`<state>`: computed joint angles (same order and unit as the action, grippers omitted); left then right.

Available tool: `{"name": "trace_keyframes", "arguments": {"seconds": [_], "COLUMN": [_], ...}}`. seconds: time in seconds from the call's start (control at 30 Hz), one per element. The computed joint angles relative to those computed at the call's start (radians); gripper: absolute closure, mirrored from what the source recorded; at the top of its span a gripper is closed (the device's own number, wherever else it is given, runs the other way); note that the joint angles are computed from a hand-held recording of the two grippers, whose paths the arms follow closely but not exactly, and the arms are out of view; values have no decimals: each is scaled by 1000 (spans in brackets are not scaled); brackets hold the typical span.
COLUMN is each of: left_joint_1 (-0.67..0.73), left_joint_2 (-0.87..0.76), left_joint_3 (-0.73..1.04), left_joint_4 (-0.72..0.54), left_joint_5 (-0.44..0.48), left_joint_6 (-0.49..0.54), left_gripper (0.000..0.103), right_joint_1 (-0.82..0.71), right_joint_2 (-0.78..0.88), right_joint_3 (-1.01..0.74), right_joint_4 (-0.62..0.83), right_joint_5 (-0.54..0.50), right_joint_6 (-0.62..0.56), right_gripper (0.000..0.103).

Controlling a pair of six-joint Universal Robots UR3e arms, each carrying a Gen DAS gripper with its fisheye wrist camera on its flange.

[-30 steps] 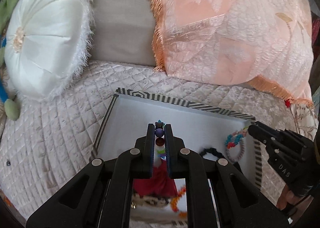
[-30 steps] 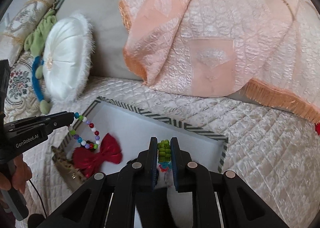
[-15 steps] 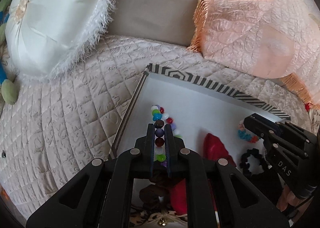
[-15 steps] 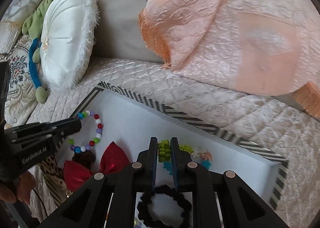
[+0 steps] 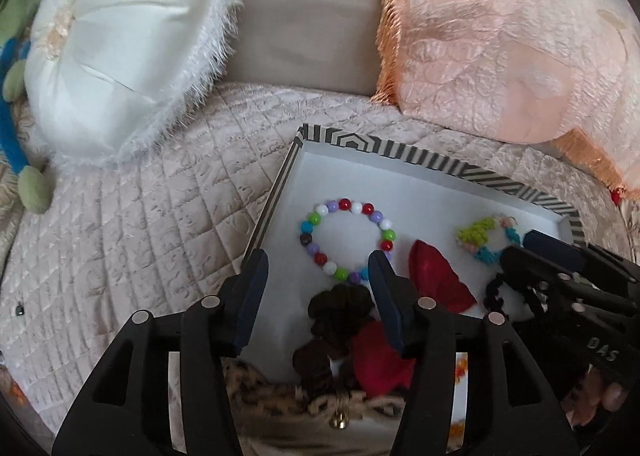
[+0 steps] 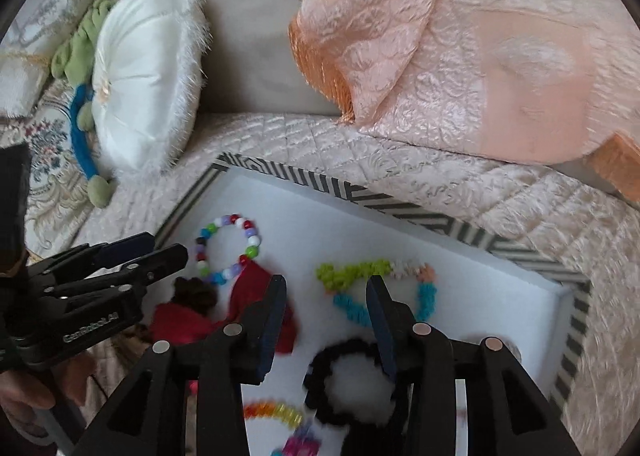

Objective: Organize jewelry
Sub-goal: 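Withdraw both open tools from the tray toward the purple and blue bracelets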

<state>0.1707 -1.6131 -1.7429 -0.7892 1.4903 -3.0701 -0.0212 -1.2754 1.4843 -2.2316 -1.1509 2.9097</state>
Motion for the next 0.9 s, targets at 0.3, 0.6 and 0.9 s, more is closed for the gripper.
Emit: {"name": "trace_keyframes", "arguments": {"seconds": [0.3,0.6,0.9], "left_joint_1": [-15,-18,7], "left_joint_2": [287,583,845], "left_joint_3": [-228,-395,-441], "left_joint_4": [20,-86,-294], "left_joint_5": [48,55,33], "left_joint_6": [9,45,64], "left_gripper": [49,49,49], "right_joint_1": [-110,-221,-333], "right_joint_2": [-366,-744,-1087], "right_joint_3": [354,606,721], "right_joint_4": [-64,78,350], "right_joint_5": [45,55,100], "right_joint_6": [-51,-139,-243], "right_gripper": [63,63,62]}}
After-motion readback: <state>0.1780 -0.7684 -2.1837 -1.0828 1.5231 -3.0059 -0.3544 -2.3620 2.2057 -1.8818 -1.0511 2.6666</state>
